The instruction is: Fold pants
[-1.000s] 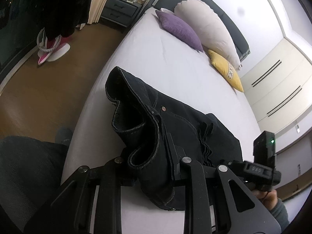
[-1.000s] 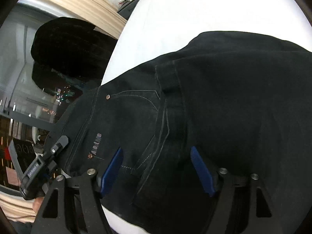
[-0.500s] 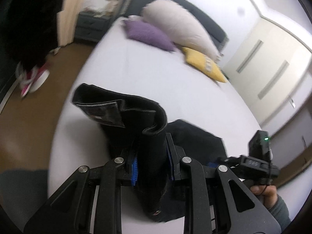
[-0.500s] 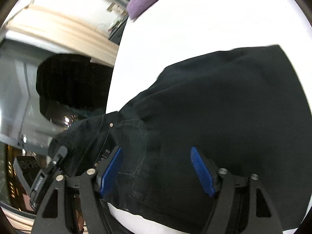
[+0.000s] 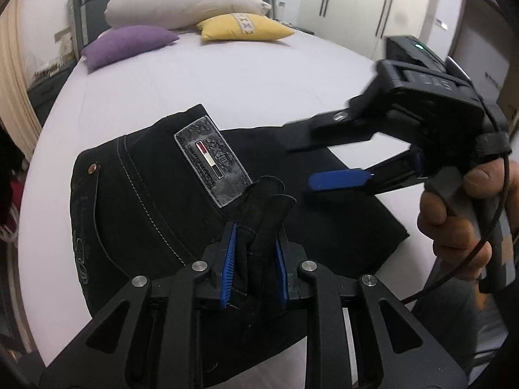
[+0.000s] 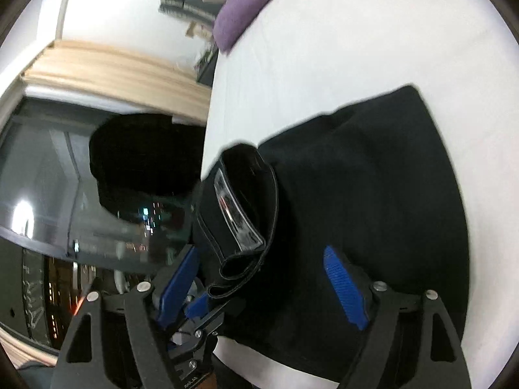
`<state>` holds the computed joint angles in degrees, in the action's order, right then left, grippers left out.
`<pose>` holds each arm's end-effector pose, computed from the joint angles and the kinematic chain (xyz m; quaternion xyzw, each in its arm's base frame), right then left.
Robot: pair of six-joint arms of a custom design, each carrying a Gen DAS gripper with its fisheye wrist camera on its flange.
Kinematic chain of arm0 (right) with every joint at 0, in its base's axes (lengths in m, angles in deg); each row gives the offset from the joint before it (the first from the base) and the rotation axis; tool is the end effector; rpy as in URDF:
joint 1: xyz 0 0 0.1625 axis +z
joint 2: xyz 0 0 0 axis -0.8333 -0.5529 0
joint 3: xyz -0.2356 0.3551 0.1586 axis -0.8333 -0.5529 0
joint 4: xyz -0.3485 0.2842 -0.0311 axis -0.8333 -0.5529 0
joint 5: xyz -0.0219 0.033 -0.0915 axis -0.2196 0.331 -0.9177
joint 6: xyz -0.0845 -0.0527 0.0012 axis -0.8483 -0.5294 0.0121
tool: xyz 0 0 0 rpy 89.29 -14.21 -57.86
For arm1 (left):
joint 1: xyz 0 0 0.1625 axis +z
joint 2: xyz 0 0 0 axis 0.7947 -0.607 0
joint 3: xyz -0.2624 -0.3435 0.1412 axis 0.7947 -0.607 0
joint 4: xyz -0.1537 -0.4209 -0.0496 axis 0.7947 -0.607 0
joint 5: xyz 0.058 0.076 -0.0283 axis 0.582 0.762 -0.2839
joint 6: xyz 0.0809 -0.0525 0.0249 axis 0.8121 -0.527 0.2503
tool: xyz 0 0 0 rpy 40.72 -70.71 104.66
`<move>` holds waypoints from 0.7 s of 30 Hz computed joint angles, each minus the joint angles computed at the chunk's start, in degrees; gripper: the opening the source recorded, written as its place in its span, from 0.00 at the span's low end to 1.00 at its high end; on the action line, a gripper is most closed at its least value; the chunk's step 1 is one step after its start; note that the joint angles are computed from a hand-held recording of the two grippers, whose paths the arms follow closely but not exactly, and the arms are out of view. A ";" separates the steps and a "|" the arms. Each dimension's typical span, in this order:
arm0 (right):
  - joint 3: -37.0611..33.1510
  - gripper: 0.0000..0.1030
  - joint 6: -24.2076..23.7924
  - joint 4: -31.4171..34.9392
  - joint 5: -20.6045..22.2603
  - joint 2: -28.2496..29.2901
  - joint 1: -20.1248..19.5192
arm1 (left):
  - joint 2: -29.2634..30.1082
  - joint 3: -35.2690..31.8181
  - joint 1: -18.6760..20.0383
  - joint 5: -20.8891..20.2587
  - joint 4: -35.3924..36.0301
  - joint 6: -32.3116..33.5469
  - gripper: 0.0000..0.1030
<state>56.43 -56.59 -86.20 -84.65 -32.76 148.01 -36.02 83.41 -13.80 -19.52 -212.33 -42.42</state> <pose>0.1660 -0.7416 0.2199 -0.1758 0.9818 0.0256 0.0665 -0.3487 -0.5569 0.1284 0.0941 0.8806 -0.3346 0.3223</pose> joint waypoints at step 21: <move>-4.09 0.22 -1.94 0.12 0.35 6.66 2.87 | -3.70 4.20 -0.31 -1.78 -5.60 5.66 0.19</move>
<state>52.34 -58.53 -86.08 -84.30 -26.10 150.88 -39.73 87.61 -14.10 -21.30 -217.93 -36.76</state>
